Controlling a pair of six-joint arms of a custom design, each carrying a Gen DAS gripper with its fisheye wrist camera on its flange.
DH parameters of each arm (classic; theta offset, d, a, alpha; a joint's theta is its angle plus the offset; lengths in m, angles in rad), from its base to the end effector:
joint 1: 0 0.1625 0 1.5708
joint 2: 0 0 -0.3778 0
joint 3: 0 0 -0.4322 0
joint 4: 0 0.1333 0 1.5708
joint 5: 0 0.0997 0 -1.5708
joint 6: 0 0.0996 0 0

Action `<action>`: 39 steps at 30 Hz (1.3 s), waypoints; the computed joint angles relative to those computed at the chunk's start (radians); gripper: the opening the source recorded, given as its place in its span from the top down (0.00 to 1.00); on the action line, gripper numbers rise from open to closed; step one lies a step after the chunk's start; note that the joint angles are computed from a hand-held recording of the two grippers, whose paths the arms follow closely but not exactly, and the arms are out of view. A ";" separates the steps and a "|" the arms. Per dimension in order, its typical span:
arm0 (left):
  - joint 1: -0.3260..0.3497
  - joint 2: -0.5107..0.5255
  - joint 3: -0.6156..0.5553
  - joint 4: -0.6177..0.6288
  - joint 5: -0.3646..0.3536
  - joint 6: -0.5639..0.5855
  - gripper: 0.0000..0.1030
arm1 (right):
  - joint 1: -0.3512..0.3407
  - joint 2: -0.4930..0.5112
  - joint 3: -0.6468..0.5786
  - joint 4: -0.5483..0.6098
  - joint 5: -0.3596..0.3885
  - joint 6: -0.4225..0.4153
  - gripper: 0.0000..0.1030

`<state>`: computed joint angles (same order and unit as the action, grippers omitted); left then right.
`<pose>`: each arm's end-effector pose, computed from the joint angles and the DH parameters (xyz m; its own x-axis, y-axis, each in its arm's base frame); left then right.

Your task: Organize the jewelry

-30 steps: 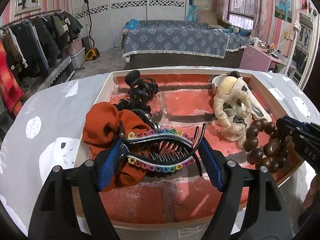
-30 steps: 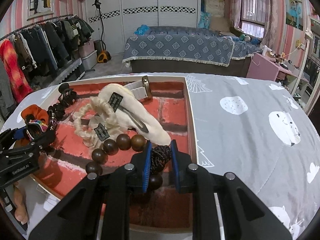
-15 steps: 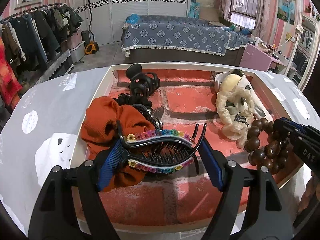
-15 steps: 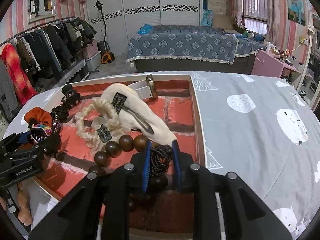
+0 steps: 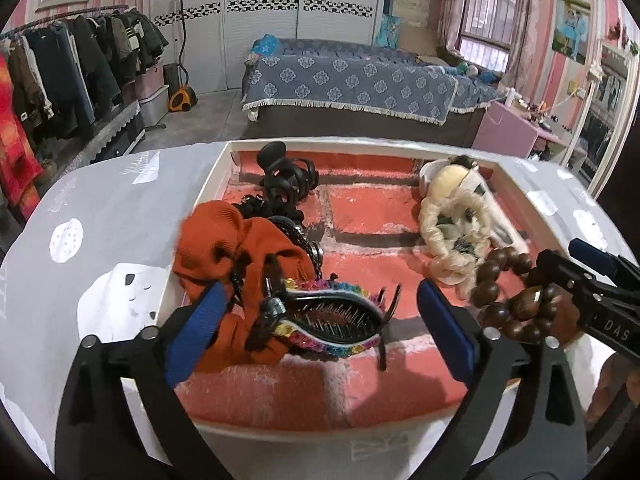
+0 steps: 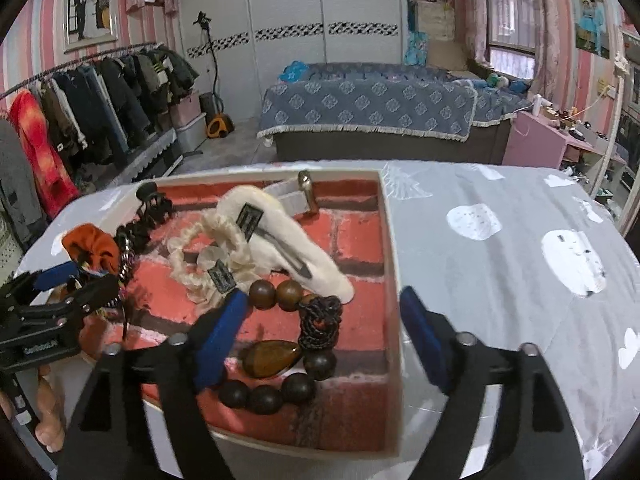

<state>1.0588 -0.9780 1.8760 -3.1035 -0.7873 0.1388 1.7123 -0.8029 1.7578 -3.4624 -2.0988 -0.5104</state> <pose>-0.1177 -0.6250 0.1401 -0.7601 0.0796 -0.6449 0.5045 0.6977 -0.5086 0.1726 -0.6224 0.1108 -0.7553 -0.0422 0.6540 -0.5186 0.6486 -0.5571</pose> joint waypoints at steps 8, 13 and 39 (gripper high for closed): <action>-0.089 -0.116 0.138 -0.098 0.089 0.038 0.05 | 0.022 -0.113 0.110 -0.064 0.027 0.063 0.04; -0.197 -0.236 0.282 -0.187 0.170 0.040 0.05 | 0.069 -0.177 0.219 -0.196 0.015 0.025 0.04; -0.682 -0.877 0.787 0.600 0.539 -0.744 0.05 | 0.249 -0.390 0.704 -0.605 -0.150 -0.065 0.04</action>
<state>0.3766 -1.8549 2.6632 -2.5036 -0.2487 -0.6048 1.9617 -1.1926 2.4615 -4.0673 -2.2489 -0.5756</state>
